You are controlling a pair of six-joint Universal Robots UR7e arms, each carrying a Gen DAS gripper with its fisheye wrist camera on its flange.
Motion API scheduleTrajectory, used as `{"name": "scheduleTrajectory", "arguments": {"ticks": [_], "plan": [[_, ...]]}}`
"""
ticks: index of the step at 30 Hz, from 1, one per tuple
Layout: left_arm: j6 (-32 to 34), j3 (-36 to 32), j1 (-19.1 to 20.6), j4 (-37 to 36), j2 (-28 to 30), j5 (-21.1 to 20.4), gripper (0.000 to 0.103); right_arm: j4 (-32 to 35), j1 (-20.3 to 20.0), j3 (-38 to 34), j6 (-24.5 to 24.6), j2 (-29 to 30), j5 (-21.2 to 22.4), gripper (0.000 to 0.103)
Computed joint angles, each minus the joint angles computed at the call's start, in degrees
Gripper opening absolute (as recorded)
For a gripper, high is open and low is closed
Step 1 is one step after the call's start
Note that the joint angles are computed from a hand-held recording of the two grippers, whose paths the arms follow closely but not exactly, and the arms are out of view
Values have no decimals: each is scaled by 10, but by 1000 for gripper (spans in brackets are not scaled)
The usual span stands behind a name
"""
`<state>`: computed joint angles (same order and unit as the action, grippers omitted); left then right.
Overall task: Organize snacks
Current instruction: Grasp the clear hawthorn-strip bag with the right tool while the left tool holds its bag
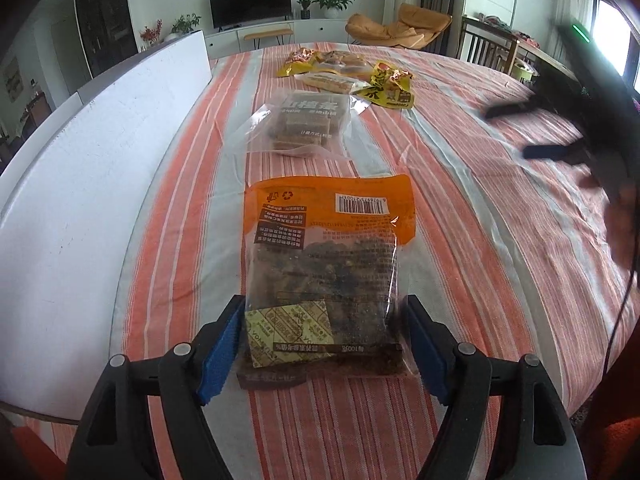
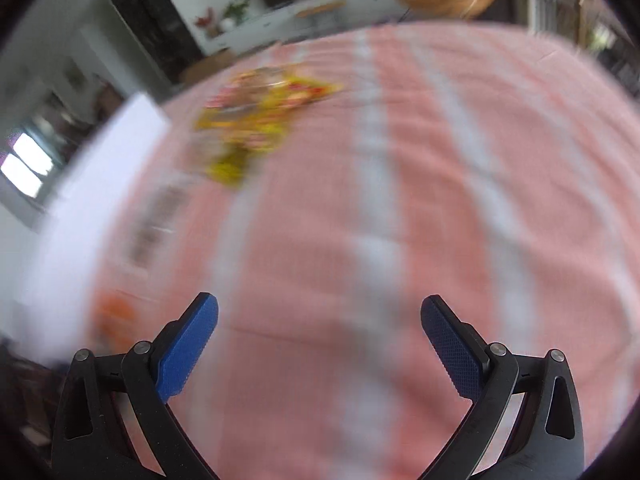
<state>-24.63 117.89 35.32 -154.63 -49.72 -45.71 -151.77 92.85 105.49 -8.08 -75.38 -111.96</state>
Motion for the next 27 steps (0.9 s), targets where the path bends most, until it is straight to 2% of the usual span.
{"name": "scheduleTrajectory", "arguments": {"ticks": [3, 4, 6, 8, 9, 10, 11, 12, 13, 14, 15, 16, 21, 24, 27], "plan": [[6, 4, -1, -11, 0, 1, 76, 97, 19, -83, 74, 68, 61, 103], [8, 6, -1, -17, 0, 1, 76, 131, 30, -121, 95, 103, 67, 103], [10, 10, -2, -25, 1, 3, 76, 152, 52, -178, 124, 163, 53, 103], [10, 12, -3, -31, 1, 6, 76, 186, 76, -242, 136, 225, 10, 102], [10, 12, -4, -31, 1, 6, 76, 225, 90, -284, 144, 266, -32, 103], [12, 13, -4, -34, 2, 7, 76, 240, 110, -317, 128, 299, -92, 103], [14, 14, -4, -35, 1, 6, 76, 242, 121, -333, 104, 322, -131, 103], [14, 17, -6, -37, 0, 6, 76, 243, 126, -340, 76, 335, -150, 102], [17, 20, -6, -41, -1, 6, 76, 223, 132, -333, 40, 344, -181, 95], [19, 22, -7, -46, -1, 6, 77, 179, 136, -313, -15, 344, -200, 83], [21, 23, -8, -50, 0, 7, 77, 134, 137, -287, -54, 333, -196, 75], [20, 25, -9, -52, 0, 7, 78, 114, 136, -266, -73, 320, -192, 64], [20, 25, -10, -53, 0, 7, 79, 106, 108, -173, -107, 221, -174, 63], [10, 22, -12, -45, 1, 9, 79, 112, 72, -109, -99, 128, -132, 63], [4, 18, -13, -40, 4, 11, 81, 102, 37, -44, -112, 45, -116, 63]]}}
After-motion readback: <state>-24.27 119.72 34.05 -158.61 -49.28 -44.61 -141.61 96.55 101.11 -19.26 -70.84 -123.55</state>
